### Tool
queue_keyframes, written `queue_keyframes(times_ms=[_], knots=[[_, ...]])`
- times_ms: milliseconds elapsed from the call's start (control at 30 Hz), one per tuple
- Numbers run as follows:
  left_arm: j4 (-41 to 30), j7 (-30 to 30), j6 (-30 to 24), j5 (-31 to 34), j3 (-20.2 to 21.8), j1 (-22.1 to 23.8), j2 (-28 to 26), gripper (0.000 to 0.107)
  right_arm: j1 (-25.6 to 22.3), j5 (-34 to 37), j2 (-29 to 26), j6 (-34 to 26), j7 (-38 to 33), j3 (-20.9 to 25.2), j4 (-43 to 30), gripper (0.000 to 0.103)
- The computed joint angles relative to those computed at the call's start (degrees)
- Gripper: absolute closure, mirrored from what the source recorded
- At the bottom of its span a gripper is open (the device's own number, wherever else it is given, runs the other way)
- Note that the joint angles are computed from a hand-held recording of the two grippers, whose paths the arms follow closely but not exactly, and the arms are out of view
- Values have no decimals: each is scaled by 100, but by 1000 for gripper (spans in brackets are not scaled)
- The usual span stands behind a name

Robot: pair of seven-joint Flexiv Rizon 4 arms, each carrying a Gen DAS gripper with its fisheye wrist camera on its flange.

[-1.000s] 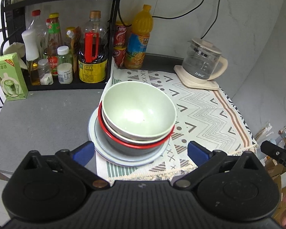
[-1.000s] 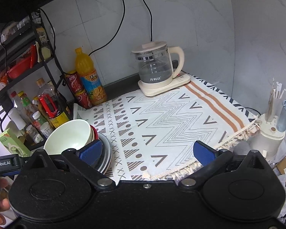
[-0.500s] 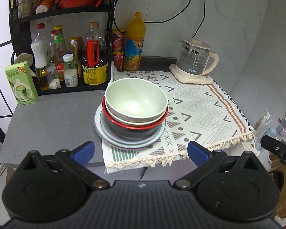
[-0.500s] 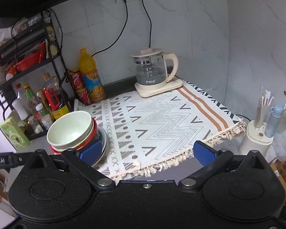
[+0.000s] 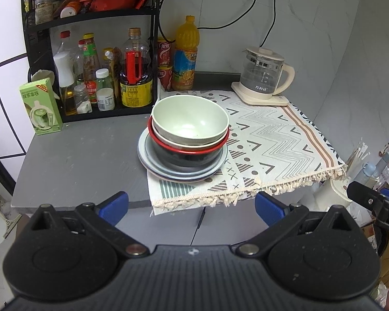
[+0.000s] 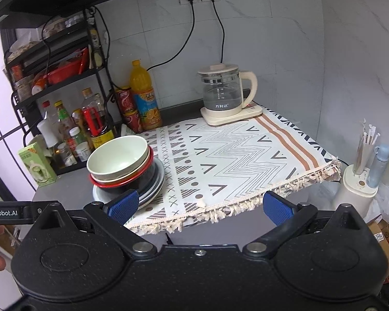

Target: Organize plates and bowls

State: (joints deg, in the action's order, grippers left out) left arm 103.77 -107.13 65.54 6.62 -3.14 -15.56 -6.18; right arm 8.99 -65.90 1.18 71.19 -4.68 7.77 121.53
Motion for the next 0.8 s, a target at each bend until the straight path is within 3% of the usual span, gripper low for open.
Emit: queue_keyframes(times_ms=[800], knots=[[287,-93,115,-8,-71,6,230,4,-32,-66,320,-214,-52,178,267,0]])
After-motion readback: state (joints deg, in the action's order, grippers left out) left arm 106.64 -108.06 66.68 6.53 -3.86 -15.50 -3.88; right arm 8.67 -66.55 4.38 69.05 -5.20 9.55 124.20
